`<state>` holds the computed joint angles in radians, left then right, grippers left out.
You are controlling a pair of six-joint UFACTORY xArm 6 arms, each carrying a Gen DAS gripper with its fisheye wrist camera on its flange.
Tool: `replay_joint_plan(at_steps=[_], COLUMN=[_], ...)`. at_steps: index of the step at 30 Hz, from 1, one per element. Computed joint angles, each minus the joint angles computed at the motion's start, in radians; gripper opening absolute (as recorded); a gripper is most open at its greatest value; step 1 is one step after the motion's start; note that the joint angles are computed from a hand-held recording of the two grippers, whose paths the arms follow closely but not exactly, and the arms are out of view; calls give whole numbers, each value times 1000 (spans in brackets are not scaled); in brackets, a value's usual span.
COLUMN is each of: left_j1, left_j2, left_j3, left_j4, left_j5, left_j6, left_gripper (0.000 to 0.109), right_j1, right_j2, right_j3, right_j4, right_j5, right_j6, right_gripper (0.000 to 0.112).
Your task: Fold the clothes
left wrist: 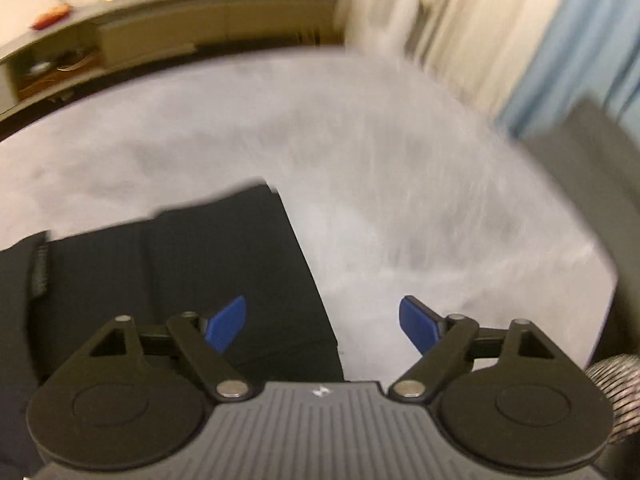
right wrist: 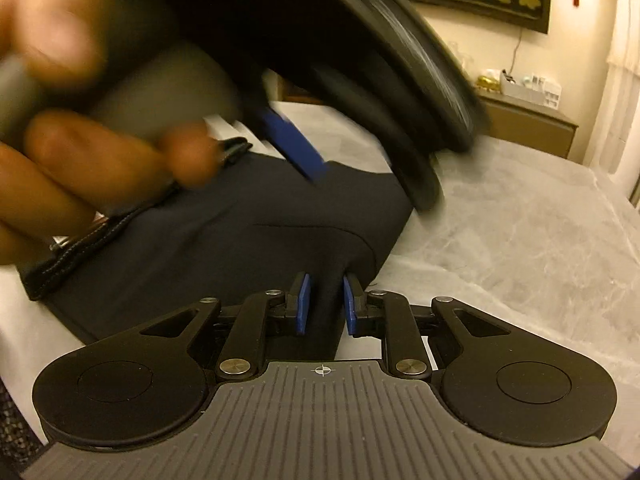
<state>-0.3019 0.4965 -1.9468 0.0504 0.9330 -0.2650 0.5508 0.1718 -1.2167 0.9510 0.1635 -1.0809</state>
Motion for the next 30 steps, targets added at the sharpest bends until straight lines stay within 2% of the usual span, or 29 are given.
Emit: replay_joint_plan(at_steps=[1, 2, 3, 4, 5, 7, 9, 10, 11, 12, 13, 18, 21, 26, 29, 30], left_j1=[-8, -11, -4, 5, 14, 32, 57, 71, 83, 100, 117, 232, 337, 556, 641, 655], left_j2=[46, 68, 58, 37, 17, -47, -103, -127, -150, -181, -212, -414, -532, -675, -666, -653], left_j3=[-60, -89, -75, -45, -17, 68, 138, 167, 194, 235, 276, 496, 597, 773, 866, 889], left_j4=[45, 71, 62, 44, 25, -5, -56, -85, -115, -154, -198, -398, -460, -514, -583, -599], left_j5=[51, 81, 71, 43, 18, -53, -106, -127, -147, -177, -206, -323, -338, -376, -413, -432], left_j6=[-7, -14, -19, -23, -26, -38, -34, -25, -14, 1, 20, 170, 251, 319, 336, 337], left_gripper=[59, 28, 26, 22, 18, 15, 14, 14, 12, 12, 12, 10, 7, 0, 1, 2], right_j1=[-4, -8, -11, -13, -12, -10, -19, -23, -27, -28, -19, 101, 182, 328, 381, 390], right_j2=[-2, -3, -5, -7, -8, -11, -12, -12, -12, -14, -23, -86, -74, 147, 333, 359], right_j3=[-4, -7, -6, -5, 0, 7, 8, 5, 0, -5, -2, 21, -52, -331, -526, -547], right_j4=[28, 51, 64, 76, 80, 90, 13, -41, -79, -103, -93, -6, -59, -392, -637, -685], right_j5=[14, 25, 26, 25, 16, 4, 60, 97, 138, 174, 180, 31, 36, 90, 179, 196], right_j6=[-21, -36, -40, -42, -38, -33, 31, 76, 107, 123, 103, -101, -73, 237, 446, 482], right_gripper=[20, 22, 25, 46, 73, 92, 87, 69, 34, 19, 10, 8, 6, 2, 2, 2])
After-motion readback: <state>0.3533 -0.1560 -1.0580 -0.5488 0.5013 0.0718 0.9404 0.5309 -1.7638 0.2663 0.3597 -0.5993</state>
